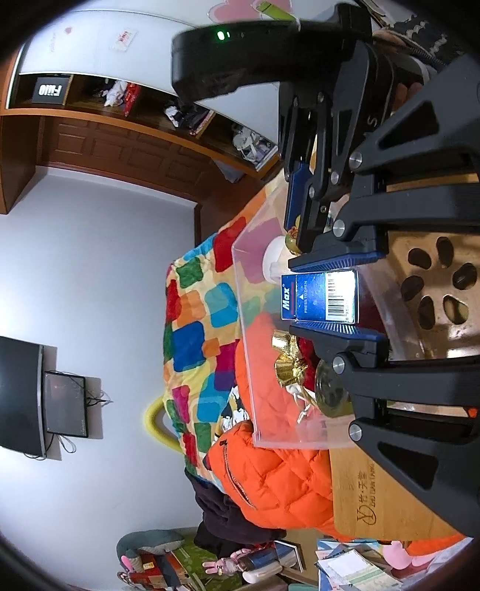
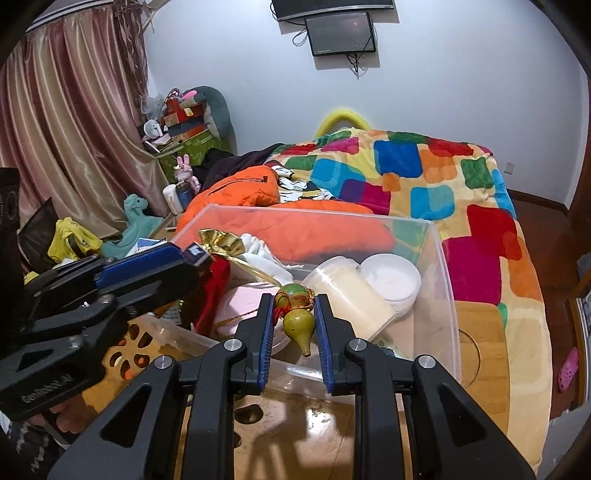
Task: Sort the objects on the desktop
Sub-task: 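Lower the card pack and gourd ornament into the box and open both tools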
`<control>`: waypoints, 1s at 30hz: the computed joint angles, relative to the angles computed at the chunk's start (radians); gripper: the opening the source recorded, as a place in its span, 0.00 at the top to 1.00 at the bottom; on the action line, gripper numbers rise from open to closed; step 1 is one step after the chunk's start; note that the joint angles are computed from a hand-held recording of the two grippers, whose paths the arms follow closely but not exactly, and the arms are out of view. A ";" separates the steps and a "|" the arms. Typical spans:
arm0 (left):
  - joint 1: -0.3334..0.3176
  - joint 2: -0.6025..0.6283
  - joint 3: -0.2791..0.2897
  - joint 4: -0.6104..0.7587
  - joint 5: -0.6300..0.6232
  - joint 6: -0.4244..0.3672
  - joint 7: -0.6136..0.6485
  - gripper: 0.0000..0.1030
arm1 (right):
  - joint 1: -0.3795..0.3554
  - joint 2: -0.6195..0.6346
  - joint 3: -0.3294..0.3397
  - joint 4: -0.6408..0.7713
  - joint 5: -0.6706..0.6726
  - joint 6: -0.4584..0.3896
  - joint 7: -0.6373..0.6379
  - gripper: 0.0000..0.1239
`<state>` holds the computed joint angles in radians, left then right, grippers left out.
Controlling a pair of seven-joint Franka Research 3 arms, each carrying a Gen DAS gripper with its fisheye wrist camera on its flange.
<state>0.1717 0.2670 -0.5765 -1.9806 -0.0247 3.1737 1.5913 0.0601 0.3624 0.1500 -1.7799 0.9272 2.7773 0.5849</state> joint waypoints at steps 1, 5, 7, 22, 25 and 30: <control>-0.024 0.006 0.026 0.009 0.010 -0.007 -0.011 0.75 | 0.001 0.004 -0.002 0.004 -0.004 -0.001 0.004 0.84; -0.079 0.038 0.085 0.050 0.025 -0.040 -0.037 0.75 | 0.005 0.020 -0.005 0.018 -0.031 0.004 0.018 0.84; -0.121 0.047 0.133 0.061 0.043 -0.039 -0.060 0.75 | 0.005 0.026 -0.002 0.023 -0.040 0.007 0.018 0.84; -0.226 0.078 0.255 0.097 0.148 -0.043 -0.147 0.74 | 0.009 0.067 0.007 0.034 -0.145 0.065 0.063 0.84; -0.243 0.079 0.279 0.097 0.170 -0.040 -0.176 0.73 | 0.004 0.069 0.013 0.035 -0.154 0.069 0.064 0.84; -0.338 0.069 0.398 0.095 0.249 -0.020 -0.277 0.58 | 0.007 0.070 0.008 0.035 -0.180 0.072 0.088 0.82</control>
<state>-0.1658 0.3364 -0.1781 -1.8860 0.2246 3.1534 1.3148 0.0668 0.4324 0.1579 -1.7445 0.7472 2.8495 0.6733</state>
